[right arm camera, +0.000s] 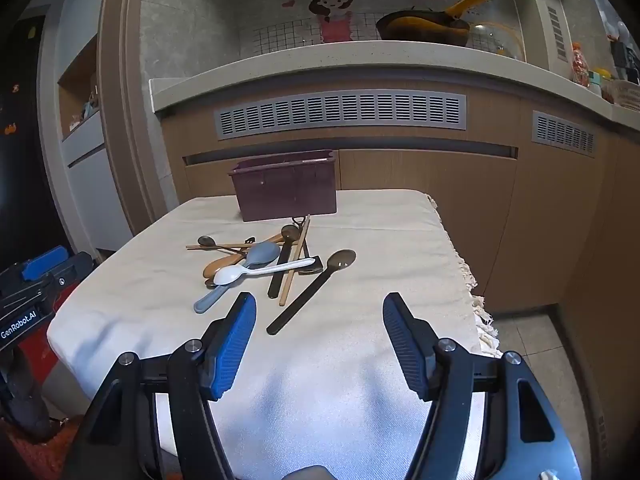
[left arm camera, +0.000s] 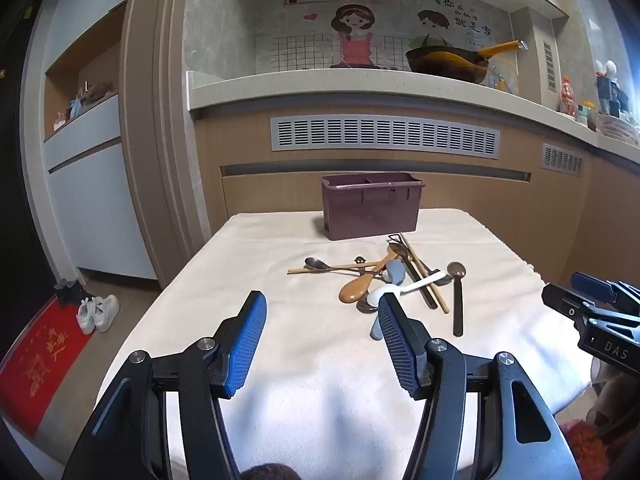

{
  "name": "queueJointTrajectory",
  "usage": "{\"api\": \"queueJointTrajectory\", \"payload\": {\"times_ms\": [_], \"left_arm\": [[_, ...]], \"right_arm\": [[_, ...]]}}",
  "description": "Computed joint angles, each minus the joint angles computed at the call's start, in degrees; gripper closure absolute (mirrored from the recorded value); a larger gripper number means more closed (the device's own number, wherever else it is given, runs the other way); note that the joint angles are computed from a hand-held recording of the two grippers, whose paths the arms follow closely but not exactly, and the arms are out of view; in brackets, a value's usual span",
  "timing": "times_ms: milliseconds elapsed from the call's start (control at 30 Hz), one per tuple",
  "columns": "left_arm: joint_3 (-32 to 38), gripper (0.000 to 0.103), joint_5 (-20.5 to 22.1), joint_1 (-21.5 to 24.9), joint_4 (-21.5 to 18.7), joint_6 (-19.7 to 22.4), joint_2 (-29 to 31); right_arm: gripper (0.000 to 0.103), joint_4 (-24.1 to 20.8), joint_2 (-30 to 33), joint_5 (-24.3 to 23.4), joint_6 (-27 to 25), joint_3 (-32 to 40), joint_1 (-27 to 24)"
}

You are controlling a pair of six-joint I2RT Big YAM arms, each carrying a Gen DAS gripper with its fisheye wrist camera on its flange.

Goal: Organize utensils

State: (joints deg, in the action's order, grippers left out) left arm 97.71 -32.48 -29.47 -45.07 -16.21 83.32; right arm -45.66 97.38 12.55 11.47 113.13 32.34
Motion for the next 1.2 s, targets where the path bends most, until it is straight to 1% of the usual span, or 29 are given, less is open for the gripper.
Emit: {"api": "queueJointTrajectory", "payload": {"times_ms": [267,300,633,1200], "left_arm": [[0.1,0.044,-0.1,-0.1,-0.1,-0.2,-0.1],[0.1,0.044,-0.1,-0.1,-0.2,-0.2,-0.1],[0.3,0.044,-0.1,-0.2,-0.4,-0.3,0.1],[0.0,0.044,0.1,-0.2,-0.5,-0.6,-0.1]], "right_arm": [[0.039,0.3,0.1,0.0,0.8,0.1,0.3],[0.039,-0.3,1.2,-0.2,-0.3,1.7,0.5],[0.039,-0.5,0.7,-0.3,-0.2,0.8,0.3],[0.039,-1.2,1.2,-0.9,0.2,1.5,0.0]]}}
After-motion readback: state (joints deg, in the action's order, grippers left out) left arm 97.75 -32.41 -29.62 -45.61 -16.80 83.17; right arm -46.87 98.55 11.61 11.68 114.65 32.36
